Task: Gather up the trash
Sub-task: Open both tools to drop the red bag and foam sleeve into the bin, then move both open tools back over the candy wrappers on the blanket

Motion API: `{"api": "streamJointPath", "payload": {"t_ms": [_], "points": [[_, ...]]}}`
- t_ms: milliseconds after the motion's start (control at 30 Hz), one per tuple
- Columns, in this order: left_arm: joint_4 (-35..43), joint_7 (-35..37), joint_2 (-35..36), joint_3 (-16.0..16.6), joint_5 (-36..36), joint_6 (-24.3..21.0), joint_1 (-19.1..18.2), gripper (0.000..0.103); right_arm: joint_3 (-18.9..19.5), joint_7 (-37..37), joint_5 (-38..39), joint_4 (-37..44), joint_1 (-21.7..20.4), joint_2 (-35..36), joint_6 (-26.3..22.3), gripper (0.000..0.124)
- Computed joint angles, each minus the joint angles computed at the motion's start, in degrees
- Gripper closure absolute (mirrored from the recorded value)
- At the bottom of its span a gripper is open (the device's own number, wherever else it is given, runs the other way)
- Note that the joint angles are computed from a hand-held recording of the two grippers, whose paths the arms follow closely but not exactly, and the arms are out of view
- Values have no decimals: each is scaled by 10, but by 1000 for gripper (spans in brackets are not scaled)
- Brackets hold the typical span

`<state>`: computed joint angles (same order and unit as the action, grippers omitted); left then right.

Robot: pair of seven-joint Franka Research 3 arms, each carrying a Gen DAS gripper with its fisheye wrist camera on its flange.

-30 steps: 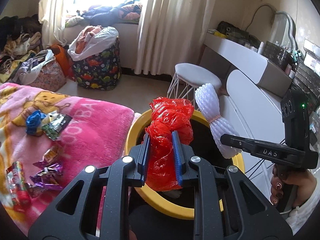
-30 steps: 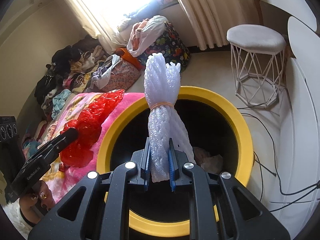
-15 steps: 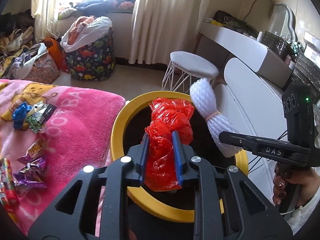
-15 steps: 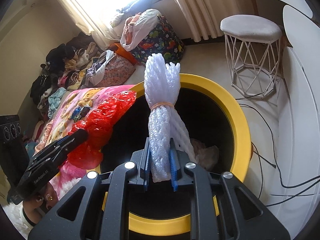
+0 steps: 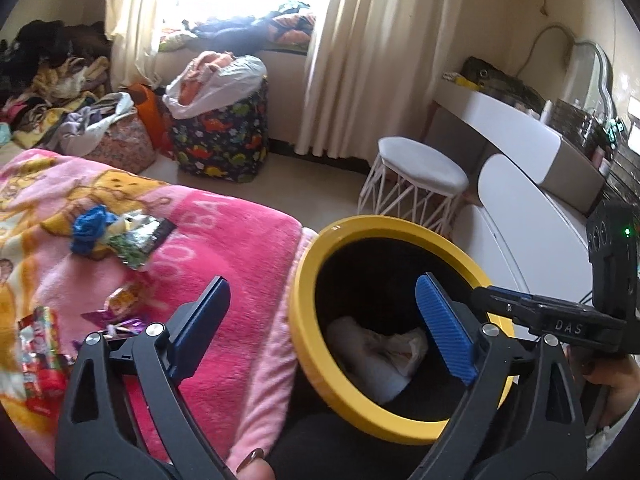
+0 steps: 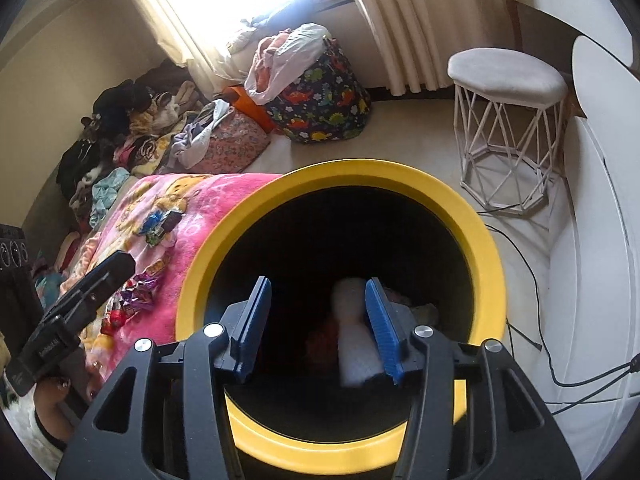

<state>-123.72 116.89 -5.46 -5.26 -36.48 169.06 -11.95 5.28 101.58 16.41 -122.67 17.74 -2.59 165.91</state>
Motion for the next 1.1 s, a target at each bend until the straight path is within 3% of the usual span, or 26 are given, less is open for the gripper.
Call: {"api": "streamJointPath", "payload": {"t_ms": [500, 867, 1100], "points": [[-23, -40, -31, 36, 22, 44, -3, 11, 12, 0, -46, 40, 19, 17, 34, 71], [-53, -121, -53, 65, 112, 97, -2, 11, 16, -18, -57, 82, 40, 43, 57, 64], [-67, -166, -64, 104, 167, 112, -17, 11, 18, -28, -67, 129, 58, 75, 48, 63]]}}
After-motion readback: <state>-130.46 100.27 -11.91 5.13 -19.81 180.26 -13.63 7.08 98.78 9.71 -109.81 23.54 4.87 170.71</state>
